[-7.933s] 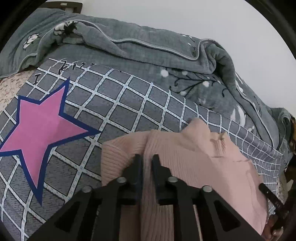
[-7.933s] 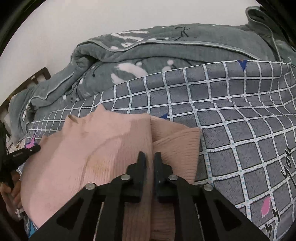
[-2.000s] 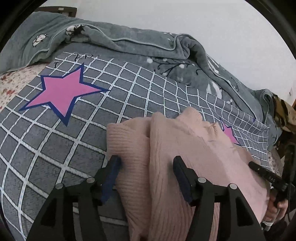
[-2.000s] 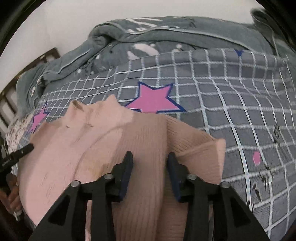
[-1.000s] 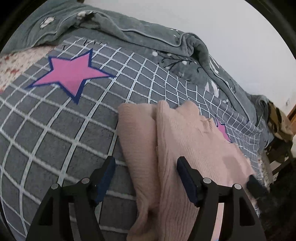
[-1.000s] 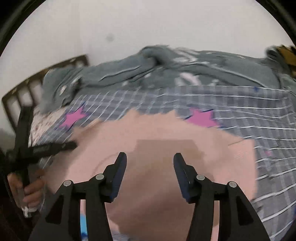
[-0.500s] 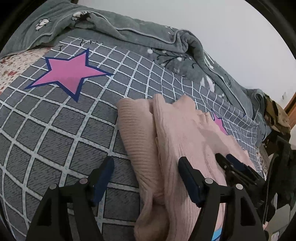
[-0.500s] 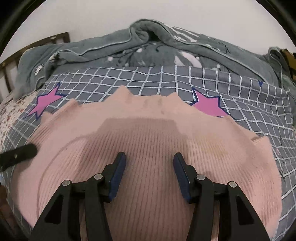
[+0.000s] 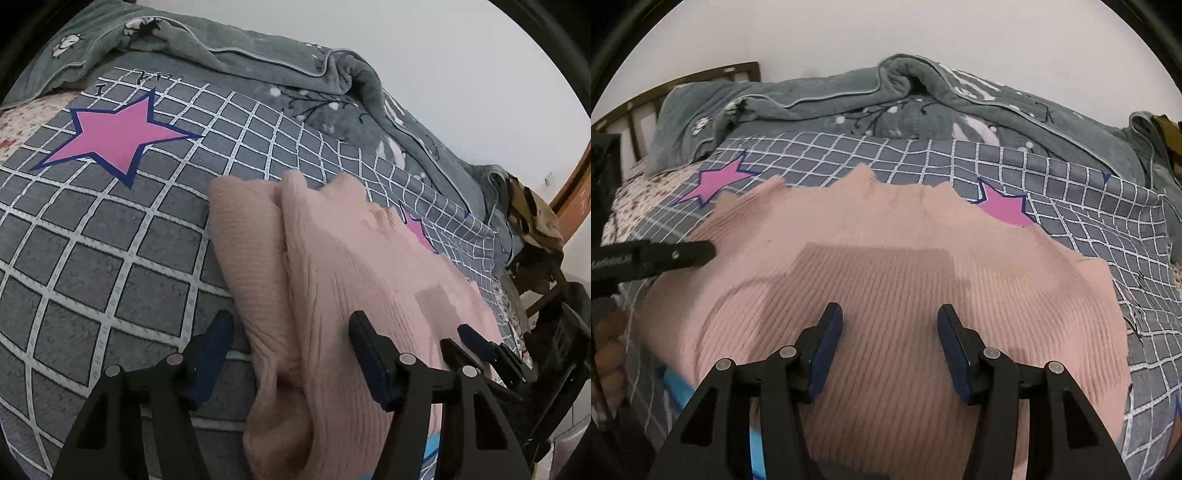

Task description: Fold small clothes

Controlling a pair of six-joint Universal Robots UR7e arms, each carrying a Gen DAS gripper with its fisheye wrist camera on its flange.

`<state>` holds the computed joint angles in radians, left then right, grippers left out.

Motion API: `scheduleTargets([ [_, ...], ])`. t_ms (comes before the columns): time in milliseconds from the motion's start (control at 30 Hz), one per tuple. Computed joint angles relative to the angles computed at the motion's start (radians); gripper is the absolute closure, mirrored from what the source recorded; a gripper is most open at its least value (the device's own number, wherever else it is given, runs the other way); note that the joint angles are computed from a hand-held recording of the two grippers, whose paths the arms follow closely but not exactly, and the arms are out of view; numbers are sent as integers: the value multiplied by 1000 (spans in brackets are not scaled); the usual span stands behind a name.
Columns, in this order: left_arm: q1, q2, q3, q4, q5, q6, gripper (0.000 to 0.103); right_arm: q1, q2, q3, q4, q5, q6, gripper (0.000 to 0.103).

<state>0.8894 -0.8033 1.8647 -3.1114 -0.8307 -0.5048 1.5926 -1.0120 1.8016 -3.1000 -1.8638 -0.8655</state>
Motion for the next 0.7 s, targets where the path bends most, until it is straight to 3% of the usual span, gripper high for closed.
scheduleTargets([
  [300, 0, 20, -7, -34, 14, 7, 39, -22, -40, 89, -105, 47, -134, 50],
  [500, 13, 51, -57, -16, 28, -14, 38, -43, -50, 84, -65, 88, -90, 49],
  [633, 7, 56, -61, -8, 45, -25, 38, -47, -38, 102, -125, 92, -125, 48],
  [700, 6, 53, -54, -14, 38, -31, 38, -45, -47, 95, -88, 87, -111, 48],
])
